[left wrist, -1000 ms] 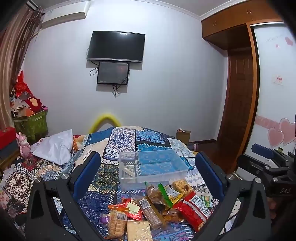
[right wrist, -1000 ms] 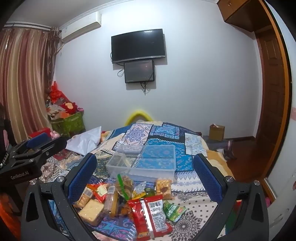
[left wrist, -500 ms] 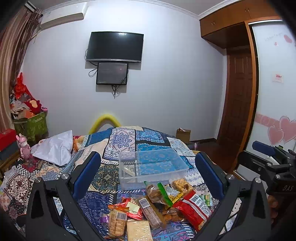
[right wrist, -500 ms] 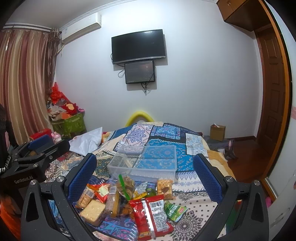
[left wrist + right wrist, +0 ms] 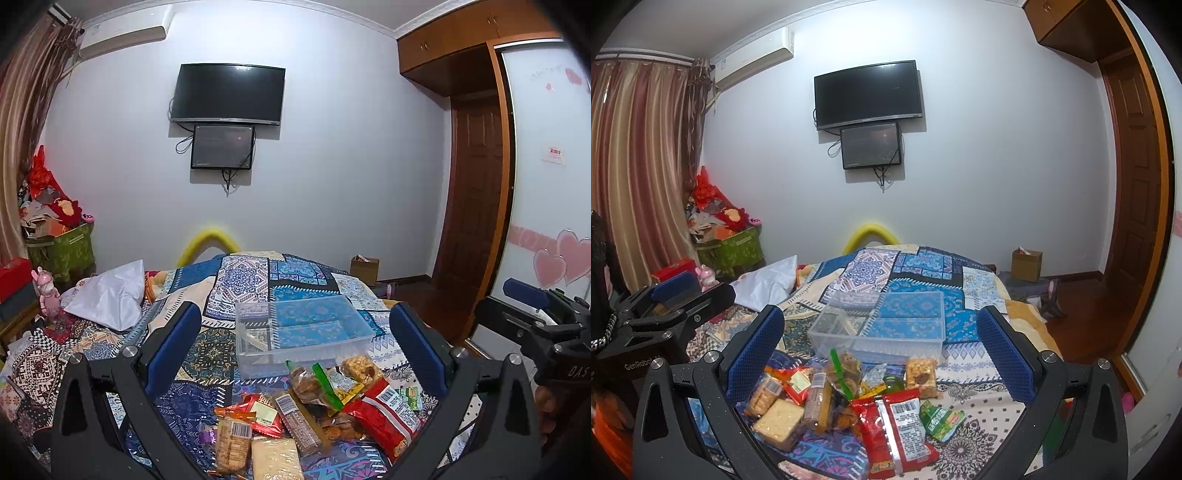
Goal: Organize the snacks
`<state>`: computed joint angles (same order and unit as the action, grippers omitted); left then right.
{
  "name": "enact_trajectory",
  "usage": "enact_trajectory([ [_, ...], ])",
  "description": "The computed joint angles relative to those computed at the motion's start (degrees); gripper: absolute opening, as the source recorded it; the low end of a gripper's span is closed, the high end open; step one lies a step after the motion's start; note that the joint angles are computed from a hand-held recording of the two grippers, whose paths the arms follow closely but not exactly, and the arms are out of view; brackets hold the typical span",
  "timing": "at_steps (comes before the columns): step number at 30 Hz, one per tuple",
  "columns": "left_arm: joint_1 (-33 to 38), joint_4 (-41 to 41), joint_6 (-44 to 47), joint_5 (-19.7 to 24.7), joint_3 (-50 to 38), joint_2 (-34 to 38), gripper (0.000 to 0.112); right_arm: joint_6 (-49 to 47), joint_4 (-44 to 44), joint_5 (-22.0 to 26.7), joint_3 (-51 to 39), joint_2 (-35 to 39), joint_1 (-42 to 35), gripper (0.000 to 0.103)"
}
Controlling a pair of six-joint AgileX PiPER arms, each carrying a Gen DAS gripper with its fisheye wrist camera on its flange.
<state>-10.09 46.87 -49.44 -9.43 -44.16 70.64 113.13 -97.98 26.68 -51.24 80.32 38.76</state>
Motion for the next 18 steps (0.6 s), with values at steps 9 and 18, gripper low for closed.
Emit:
enact_trajectory([
  [9,-0.7,-4.8,4.7,0.2,0.3,-0.2,0.103,1.1,-1.2,-0.1,0.2,0.0,-0.1,0.103],
  [18,-0.8,-4.7,4.5,0.3,0.3,-0.2,0.103,1.6,-1.7,-0.1,0.3,0.1,-0.1,0.103],
])
